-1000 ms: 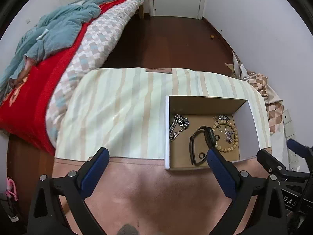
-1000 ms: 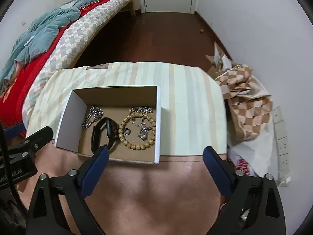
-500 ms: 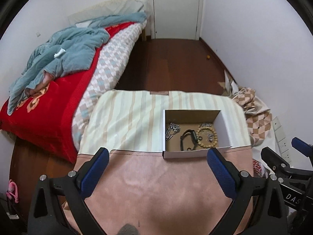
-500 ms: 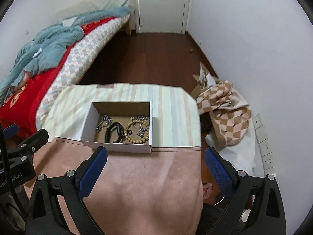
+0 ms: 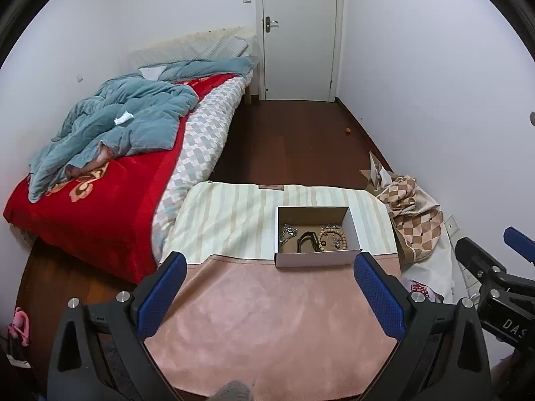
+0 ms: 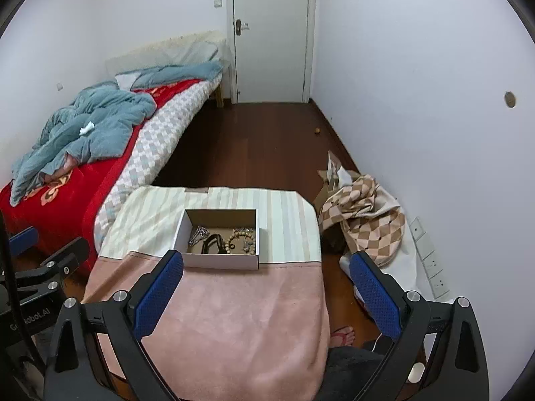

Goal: Organize jewelry

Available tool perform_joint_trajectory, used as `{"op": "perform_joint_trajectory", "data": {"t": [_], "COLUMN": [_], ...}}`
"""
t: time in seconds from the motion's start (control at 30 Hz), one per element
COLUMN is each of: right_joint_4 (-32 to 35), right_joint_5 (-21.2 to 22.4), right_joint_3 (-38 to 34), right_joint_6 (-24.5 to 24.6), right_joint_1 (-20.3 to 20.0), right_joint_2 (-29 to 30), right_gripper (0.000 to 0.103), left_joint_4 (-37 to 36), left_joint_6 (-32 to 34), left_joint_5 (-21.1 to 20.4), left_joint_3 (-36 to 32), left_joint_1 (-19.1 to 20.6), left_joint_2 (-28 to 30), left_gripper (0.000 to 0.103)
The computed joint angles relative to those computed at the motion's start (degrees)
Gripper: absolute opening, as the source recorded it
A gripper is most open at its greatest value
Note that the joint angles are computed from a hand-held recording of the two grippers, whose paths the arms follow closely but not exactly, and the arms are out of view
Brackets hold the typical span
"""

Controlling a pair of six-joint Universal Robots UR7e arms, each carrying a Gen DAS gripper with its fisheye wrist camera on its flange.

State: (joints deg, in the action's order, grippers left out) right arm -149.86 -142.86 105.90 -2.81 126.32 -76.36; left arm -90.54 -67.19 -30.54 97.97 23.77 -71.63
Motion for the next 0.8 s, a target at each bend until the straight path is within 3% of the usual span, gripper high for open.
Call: {"op": "perform_joint_trajectory", "data": {"t": [0.37,0.8], "right_joint_4": [5.2,11.6], "right_joint_5": [-0.2,2.0], "right_joint_3": [-2.6,-9.9], "right_joint_6": [2.7,3.8], "right_joint_1": [2.2,-2.8], "right_joint_2": [-1.3,4.7], "right_gripper": [0.101,0.102], "left_joint_4": [3.5,3.4], "left_joint_6": [-1.7,2.6], "left_joint_5": [-1.7,-4.4], "left_joint_3": [-2.5,-9.0], "left_joint_1": [-1.0,4.6], "left_joint_2": [-0.3,5.2], "left_gripper": [0.102,0.102]}}
